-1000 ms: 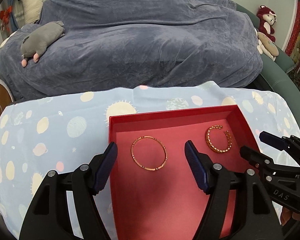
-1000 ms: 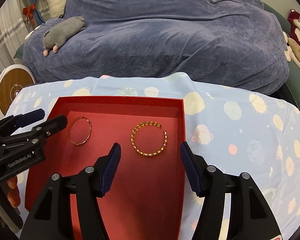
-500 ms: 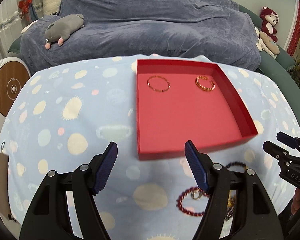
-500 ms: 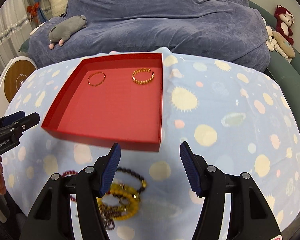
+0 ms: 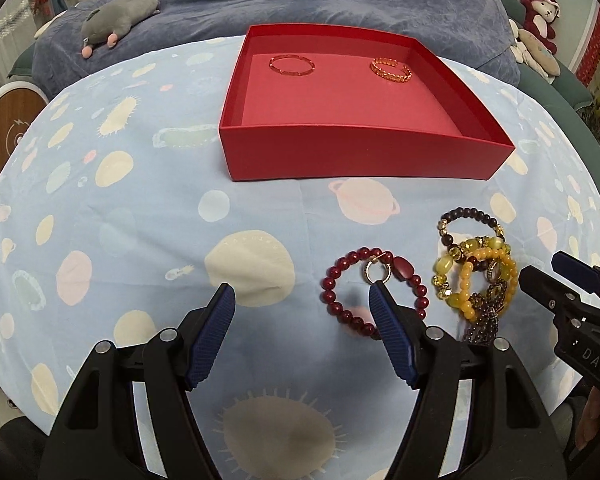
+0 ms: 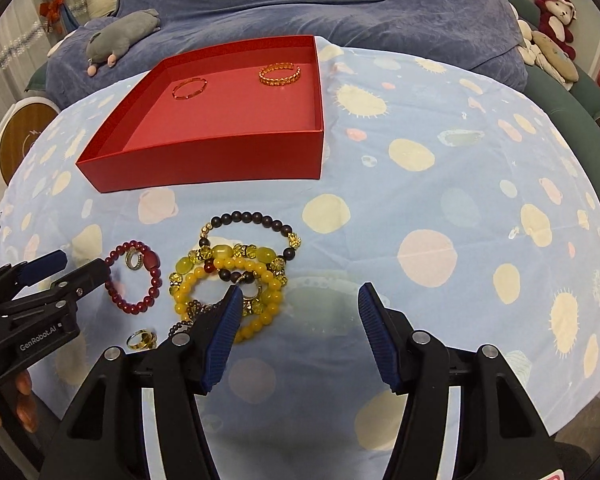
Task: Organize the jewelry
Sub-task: 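Grasp the red bead bracelet with the left tool while the right tool moves toward the beaded bracelets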
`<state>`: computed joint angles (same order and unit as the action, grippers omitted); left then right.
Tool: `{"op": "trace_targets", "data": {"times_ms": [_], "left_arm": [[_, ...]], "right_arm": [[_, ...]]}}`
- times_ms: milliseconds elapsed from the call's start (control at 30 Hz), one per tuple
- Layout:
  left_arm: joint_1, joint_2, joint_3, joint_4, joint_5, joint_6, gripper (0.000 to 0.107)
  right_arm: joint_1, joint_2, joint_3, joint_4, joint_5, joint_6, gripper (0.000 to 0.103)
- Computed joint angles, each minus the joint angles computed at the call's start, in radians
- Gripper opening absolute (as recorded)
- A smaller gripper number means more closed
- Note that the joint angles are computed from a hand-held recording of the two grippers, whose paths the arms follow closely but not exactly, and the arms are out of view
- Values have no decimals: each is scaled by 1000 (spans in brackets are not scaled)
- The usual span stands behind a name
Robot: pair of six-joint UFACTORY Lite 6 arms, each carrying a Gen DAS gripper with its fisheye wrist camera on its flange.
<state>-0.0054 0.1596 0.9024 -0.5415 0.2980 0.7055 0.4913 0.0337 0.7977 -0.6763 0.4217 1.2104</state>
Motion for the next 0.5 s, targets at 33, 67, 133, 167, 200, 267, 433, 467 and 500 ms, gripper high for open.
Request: {"op": "trace_targets", "data": {"times_ms": [33,67,133,167,200,267,433,467,500], "left_arm": [[1,10,5,-21,0,18,63],[-2,18,7,-23,-4,17,62],[-5,35,12,-35,0,27,56],[-7,43,14,-36,0,27,55],[-11,43,6,-39,-13,32,54],[-20,35,-10,-42,-37,42,54],[-26,23,-25,-63,-57,54,41],[-20,23,-22,-85,-47,73,39],[-13,24,-18,-115,-35,103,30]], "right_arm": [[-2,13,5,1,-6,0,50],[-4,25,9,1,-11,0,49],[-12,41,13,6,-25,-3,46],[-17,49,14,14,-33,-10,45],[-21,58,16,26,-41,-22,42],[-29,60,10,32,-63,-25,39],[-34,68,14,71,-97,-69,30],[-35,68,13,90,-105,-87,29],[-39,70,15,120,-112,-119,25]]}}
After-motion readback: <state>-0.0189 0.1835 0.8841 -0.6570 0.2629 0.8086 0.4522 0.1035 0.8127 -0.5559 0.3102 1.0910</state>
